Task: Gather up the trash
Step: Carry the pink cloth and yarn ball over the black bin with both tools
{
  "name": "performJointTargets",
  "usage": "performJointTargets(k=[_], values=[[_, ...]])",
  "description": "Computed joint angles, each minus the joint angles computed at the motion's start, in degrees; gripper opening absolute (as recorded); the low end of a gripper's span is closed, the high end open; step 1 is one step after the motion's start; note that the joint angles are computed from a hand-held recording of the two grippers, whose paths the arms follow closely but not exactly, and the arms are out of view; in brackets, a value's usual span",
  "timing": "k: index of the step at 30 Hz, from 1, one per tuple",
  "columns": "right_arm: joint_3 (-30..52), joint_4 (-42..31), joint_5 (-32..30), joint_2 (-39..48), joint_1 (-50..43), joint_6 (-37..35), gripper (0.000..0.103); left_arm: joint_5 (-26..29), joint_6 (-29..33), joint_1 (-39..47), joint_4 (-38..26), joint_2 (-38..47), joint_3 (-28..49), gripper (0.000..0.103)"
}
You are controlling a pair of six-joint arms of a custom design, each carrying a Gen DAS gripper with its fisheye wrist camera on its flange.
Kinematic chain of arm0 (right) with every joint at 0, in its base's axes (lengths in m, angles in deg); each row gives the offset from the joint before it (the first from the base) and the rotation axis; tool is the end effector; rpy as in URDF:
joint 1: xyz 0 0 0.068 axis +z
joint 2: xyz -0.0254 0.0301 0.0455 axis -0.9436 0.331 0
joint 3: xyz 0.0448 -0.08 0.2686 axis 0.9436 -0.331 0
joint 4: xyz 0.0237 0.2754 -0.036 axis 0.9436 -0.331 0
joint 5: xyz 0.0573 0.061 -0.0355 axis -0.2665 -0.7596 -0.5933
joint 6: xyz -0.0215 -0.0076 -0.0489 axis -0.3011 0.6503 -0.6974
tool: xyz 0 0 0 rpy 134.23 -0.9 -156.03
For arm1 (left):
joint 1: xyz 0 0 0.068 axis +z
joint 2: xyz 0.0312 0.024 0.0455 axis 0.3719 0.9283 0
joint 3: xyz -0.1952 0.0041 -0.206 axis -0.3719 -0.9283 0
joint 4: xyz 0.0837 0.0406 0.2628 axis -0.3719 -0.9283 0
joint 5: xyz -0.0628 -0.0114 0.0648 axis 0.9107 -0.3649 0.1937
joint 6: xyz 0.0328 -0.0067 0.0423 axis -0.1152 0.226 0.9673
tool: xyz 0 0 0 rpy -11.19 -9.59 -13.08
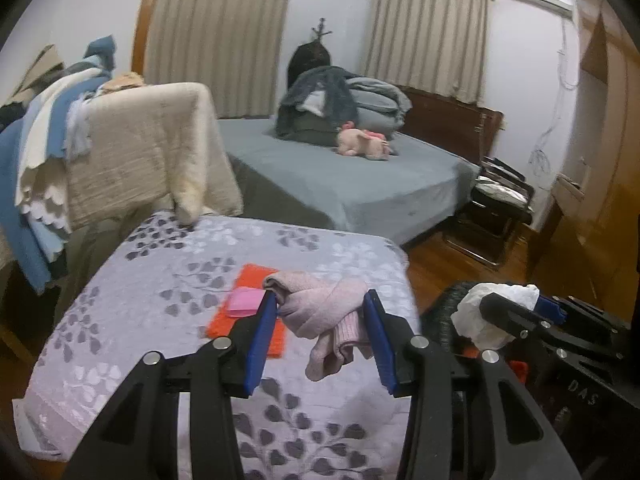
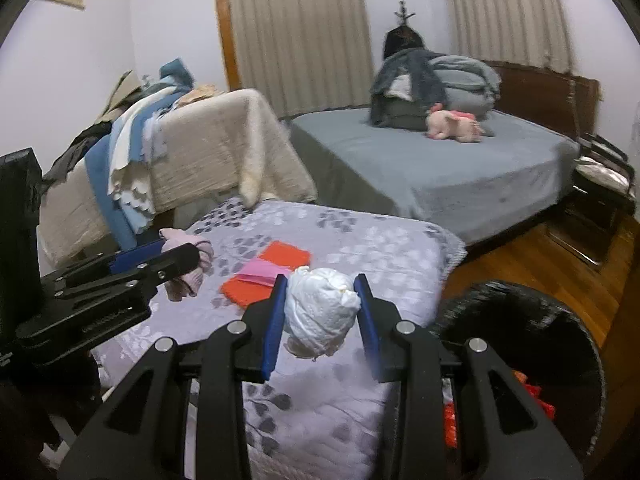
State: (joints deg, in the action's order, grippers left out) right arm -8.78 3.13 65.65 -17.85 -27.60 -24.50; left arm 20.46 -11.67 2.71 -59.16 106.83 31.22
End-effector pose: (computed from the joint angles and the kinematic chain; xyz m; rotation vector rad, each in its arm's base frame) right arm 0.1801 0.1400 0.2892 0.1138 2.1353 0.0482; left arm 0.2214 -0.0839 0.2924 0.4159 2.1360 -0.4254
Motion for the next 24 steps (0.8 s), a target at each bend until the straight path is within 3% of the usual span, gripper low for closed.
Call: performJointTargets(k=[15, 24], values=[[-2.83, -23.59, 12.98, -18.99, 4.36, 11.49, 0.033, -9.94, -6.33, -23.36, 1.12, 0.15, 0.42, 0.044], [-4.19, -31.63, 14.65, -26.25, 1.56, 14.05, 0.033, -12.96, -7.48, -32.08, 3.46, 5.14, 2.83, 0.044]])
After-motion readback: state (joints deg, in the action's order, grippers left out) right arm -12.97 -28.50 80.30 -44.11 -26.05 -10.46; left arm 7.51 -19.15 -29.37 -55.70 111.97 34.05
